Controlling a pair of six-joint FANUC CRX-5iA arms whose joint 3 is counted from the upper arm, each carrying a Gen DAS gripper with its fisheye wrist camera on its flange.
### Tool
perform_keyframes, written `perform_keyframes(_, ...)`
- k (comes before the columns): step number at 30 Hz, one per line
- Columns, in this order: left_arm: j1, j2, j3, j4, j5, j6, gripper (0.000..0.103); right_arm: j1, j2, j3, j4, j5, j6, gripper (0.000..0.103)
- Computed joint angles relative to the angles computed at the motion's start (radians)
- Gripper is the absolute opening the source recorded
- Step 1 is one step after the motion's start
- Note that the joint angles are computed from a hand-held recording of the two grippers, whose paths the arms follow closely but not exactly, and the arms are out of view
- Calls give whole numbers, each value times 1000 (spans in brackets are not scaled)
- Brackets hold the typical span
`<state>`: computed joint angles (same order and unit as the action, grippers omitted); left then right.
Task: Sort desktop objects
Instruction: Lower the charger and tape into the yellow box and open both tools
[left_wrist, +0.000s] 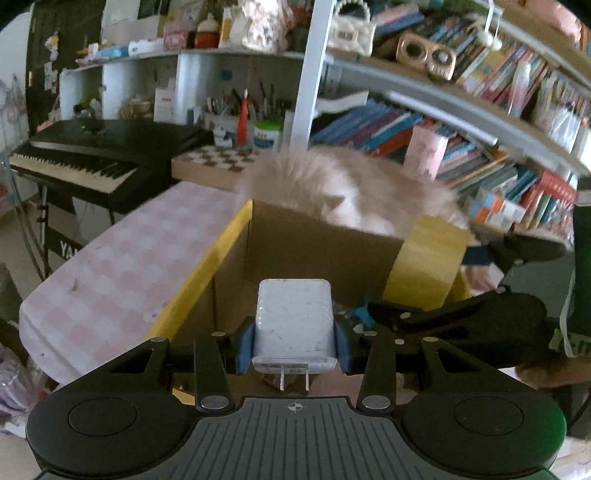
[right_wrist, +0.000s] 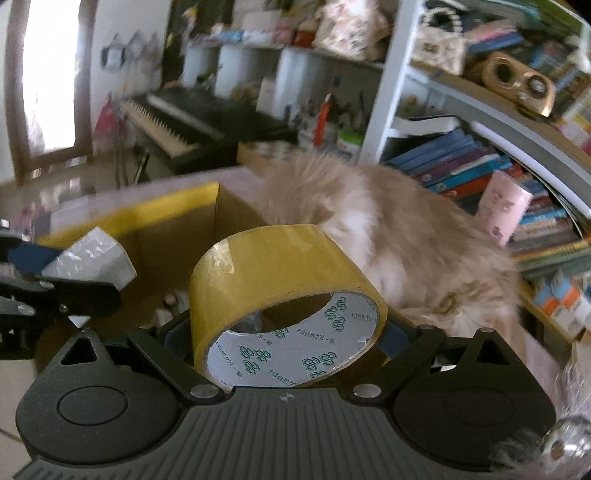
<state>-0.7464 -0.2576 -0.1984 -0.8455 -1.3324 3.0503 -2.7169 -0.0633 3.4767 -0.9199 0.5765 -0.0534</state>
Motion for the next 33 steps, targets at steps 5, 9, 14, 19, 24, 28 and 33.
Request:
perform_keyframes(5, 55, 20, -6, 55, 27, -43, 42, -14, -77, -119, 164, 106, -55, 97)
perform_keyframes(9, 80, 28, -8, 80, 44, -56, 42, -8, -110, -176, 229, 146, -67, 97)
perform_keyframes(14, 113, 39, -7, 114, 65, -96, 42, -5, -128, -214, 273, 177, -83, 97)
perform_keyframes(19, 117, 47, -4, 118, 74, -97, 43, -9, -139, -229, 270, 186, -112, 97)
perform_keyframes(24, 72, 68, 23, 67, 8, -45, 65, -12, -128, -204, 231, 165, -88, 99)
perform_keyframes(28, 9, 40, 17, -12, -11, 38, 80, -18, -82, -135, 160, 104, -53, 99)
perform_keyframes(33, -71, 36, 38, -87, -59, 61, 81, -37, -11, -51, 59, 63, -34, 99)
